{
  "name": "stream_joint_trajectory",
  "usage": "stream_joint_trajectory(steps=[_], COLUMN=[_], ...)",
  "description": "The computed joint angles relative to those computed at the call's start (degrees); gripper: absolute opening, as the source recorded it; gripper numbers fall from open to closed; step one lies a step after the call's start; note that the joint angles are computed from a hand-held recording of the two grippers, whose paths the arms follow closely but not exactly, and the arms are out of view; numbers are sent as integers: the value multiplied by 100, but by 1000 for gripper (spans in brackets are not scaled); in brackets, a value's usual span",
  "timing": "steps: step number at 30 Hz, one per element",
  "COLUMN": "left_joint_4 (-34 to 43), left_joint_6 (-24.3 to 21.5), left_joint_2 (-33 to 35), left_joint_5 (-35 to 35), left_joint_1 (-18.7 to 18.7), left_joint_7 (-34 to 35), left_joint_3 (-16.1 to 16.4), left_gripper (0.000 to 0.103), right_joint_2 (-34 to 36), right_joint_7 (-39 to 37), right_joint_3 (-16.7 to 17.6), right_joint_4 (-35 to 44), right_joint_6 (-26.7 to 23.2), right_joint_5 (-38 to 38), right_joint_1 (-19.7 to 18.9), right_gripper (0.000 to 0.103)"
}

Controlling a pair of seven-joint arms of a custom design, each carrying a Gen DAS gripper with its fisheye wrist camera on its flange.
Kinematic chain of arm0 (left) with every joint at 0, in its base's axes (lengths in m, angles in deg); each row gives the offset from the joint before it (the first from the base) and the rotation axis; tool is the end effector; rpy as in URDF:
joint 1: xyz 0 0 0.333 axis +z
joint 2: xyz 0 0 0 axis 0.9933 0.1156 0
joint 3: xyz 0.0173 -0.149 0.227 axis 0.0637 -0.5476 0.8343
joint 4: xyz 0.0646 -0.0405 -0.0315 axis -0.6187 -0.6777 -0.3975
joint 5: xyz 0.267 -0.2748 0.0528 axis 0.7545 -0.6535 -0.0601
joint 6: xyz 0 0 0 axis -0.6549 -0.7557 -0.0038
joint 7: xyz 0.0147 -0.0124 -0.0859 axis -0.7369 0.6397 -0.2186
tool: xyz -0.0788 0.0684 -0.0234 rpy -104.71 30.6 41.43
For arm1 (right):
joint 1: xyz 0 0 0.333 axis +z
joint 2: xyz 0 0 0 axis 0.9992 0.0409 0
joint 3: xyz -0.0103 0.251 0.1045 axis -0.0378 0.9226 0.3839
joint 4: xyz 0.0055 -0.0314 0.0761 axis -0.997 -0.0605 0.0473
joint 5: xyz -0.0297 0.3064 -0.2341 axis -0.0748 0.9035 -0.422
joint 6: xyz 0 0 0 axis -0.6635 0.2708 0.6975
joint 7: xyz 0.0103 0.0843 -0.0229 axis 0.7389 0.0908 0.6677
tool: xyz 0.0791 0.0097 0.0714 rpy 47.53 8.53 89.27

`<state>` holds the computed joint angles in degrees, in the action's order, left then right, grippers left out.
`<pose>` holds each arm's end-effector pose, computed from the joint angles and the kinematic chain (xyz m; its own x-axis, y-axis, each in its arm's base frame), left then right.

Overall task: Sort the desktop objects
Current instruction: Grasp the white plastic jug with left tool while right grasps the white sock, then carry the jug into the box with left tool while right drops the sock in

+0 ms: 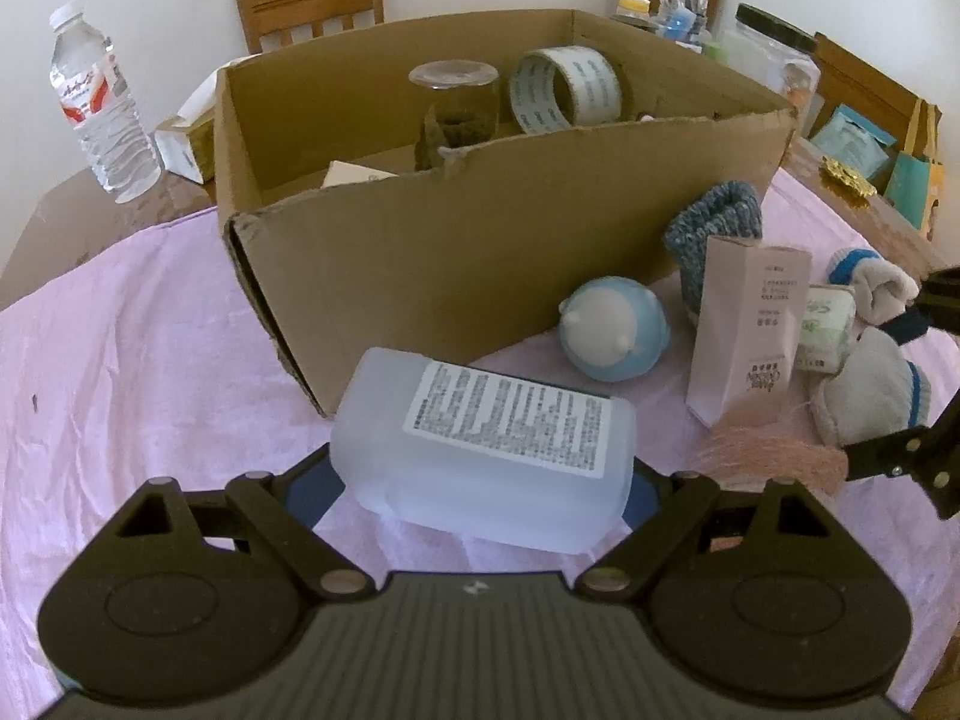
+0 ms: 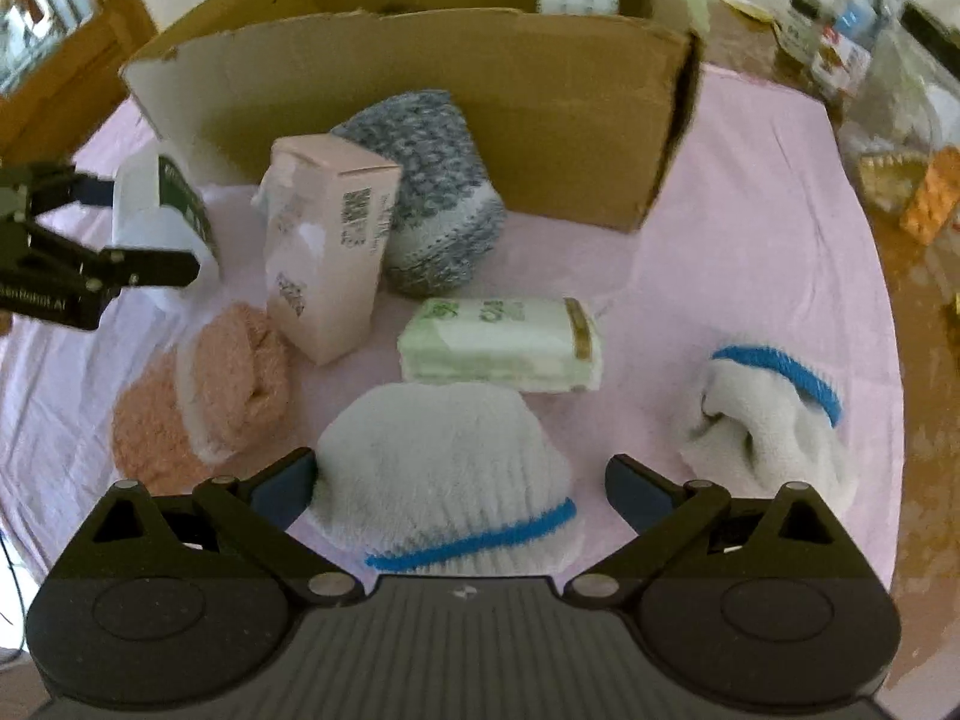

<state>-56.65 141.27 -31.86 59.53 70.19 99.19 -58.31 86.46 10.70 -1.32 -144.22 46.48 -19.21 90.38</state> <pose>0.5008 -0.2631 0.3842 -0.0968 -0.9948 -0.0318 -0.8030 0.0970 -0.5880 0.6408 0.0683 0.3819 0.8794 -0.4652 -0.1011 -0.4612 -0.7799 -0.4232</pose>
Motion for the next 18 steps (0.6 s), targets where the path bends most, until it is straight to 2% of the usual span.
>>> stream_joint_trajectory(steps=[2, 4, 9, 14, 18], left_joint_4=[6, -3, -40, -103, -135], left_joint_6=[-22, 21, 111, 183, 103], left_joint_2=[19, 32, 6, -73, -238], left_joint_5=[108, 140, 372, -267, -722], left_joint_1=[-9, -5, 4, 45, 53], left_joint_7=[-1, 42, -165, 200, 568], left_joint_3=[0, 8, 26, 10, -15], left_gripper=[90, 90, 85, 84, 83], right_joint_2=[-140, -224, -228, -275, -241], right_joint_7=[-220, -472, -686, -833, -875], right_joint_3=[32, 56, 37, 12, -19], right_joint_4=[-233, -373, -334, -347, -175], right_joint_6=[226, 331, 222, 207, -27], right_joint_5=[-2, 11, 48, -42, -185], right_joint_1=[31, 48, 44, 73, 74], right_gripper=[100, 95, 87, 82, 80])
